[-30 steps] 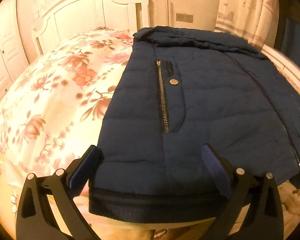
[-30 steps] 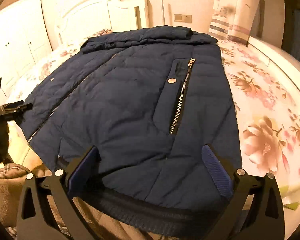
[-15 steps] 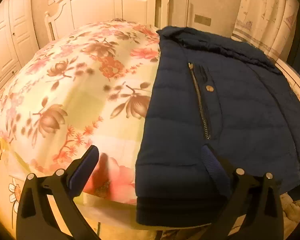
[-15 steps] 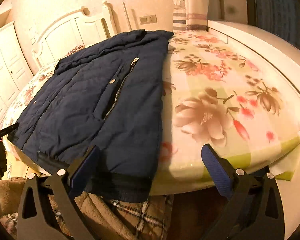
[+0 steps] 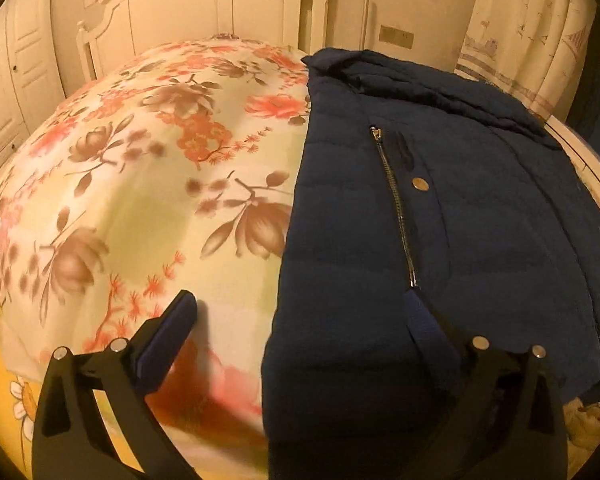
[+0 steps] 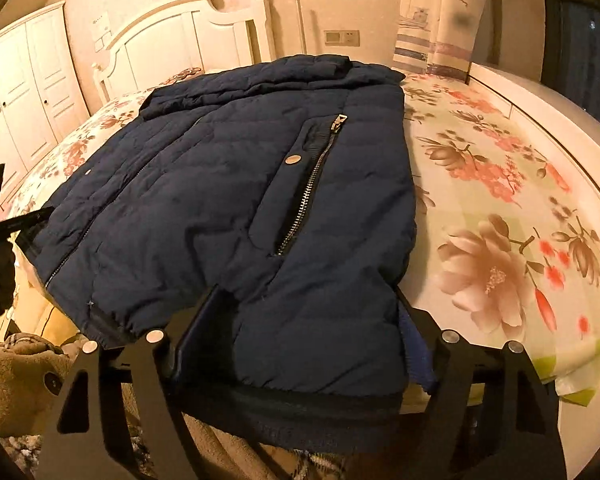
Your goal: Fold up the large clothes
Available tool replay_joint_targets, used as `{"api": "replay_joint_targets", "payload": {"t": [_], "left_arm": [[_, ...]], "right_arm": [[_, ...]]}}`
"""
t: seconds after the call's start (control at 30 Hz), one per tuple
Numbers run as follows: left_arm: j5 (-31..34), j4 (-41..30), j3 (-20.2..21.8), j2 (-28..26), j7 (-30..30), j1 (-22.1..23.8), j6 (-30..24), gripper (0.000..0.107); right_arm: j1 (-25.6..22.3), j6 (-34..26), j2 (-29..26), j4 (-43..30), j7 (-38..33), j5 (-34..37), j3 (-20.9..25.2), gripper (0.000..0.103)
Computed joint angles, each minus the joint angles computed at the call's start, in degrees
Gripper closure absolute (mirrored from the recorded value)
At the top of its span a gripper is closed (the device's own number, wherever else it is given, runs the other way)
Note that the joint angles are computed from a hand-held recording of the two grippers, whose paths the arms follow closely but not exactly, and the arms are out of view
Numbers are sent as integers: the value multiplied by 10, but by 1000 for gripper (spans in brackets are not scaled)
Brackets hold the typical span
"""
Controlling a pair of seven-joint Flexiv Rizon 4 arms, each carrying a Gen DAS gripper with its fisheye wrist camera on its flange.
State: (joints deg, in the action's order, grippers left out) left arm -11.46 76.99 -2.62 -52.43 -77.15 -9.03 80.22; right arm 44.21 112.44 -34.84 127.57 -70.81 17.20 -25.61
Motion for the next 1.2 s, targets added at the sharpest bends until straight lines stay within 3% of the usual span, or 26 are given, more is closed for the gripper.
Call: {"api": "replay_joint_targets", "payload": {"t": [0.13, 0.2, 0.3, 0.37, 0.5, 0.67, 0.83, 0.97, 1.03, 1.1, 1.17, 1.2], "left_arm": [[13, -28, 10, -13, 5, -14, -9, 21], [13, -26, -8, -12, 19, -7, -5, 43], [19, -9, -21, -3, 45, -6, 8, 73], [23, 12, -25, 6, 57, -7, 25, 87], [14, 73, -73, 41, 93, 24, 47, 96], [9, 193, -133, 109, 138, 69, 108, 96], [0, 280, -230, 153, 155, 159, 144, 96], [-14, 263, -206, 132, 158, 143, 106, 91], [-20, 247, -147, 124, 142, 96, 94, 77], [-20, 243, -126, 117, 140, 81, 92, 50], [-21, 244, -109, 117, 134, 71, 95, 35], [-24, 248, -115, 118, 134, 79, 96, 30]], "right_arm": [[3, -5, -8, -9, 0, -5, -9, 25], [-1, 1, -13, -13, -2, -7, -7, 26], [-27, 38, -19, -15, -15, -11, 22, 41], [-50, 64, -16, -10, -26, -6, 48, 58], [-67, 97, -3, 6, -53, 23, 80, 71], [-133, 161, 31, 56, -61, 26, 174, 77], [-150, 218, 67, 110, -61, 43, 242, 78], [-191, 208, 50, 106, -35, 20, 267, 75], [-222, 200, 33, 100, -3, -6, 282, 72], [-220, 178, 27, 94, 10, -12, 276, 55], [-228, 167, 23, 95, 20, -30, 278, 15], [-244, 166, 21, 96, 30, -50, 288, 9]]}}
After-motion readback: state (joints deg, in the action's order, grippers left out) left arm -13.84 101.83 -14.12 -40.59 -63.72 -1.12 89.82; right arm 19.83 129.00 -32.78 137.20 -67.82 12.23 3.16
